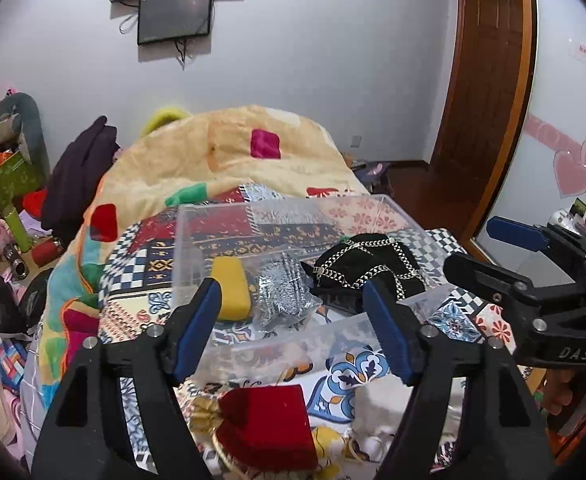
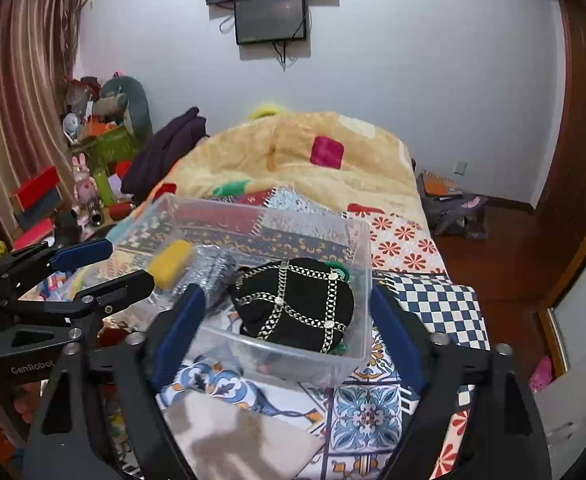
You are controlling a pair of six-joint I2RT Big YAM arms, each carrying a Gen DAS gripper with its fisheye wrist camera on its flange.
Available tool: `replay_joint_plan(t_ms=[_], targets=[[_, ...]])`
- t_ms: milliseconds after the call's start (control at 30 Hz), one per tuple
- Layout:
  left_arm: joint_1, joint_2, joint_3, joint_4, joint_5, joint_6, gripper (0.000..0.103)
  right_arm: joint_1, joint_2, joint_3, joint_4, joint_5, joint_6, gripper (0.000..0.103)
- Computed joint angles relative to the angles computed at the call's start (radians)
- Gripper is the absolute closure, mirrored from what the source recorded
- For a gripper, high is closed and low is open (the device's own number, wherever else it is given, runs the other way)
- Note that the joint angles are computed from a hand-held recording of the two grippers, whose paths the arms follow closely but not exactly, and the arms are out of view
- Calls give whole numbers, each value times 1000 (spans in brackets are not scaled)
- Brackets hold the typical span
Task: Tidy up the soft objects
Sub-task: 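Grasp the red velvet pouch with the left gripper while the right grasps the white bag, drop both in box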
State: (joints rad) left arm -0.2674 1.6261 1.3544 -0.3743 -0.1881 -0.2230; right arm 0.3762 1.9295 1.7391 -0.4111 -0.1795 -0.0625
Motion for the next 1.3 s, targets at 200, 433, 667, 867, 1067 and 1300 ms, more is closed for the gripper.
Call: replay_joint_plan(t_ms=[200,433,667,867,1067,1300], targets=[[-20,-73,-72,29,-54,20,10,8,-55,-76,58,-11,-14,14],[-20,-107,-138,15,-54,31,9,19,-82,-145,78,-25,-35,12],[-14,-73,-171,-21,-33,1,9,19,-63,-173,31,-63,-29,12],[0,-40,-186,-38,34,-17,9,14,-31,-163,-48,-103,-27,12],[14,-2,-169,-55,66,-38,9,23,23,-108,-165,-122,-64,18],[22,15,-149,-47,117,-54,36,20,41,-91,-198,-129,-64,46]])
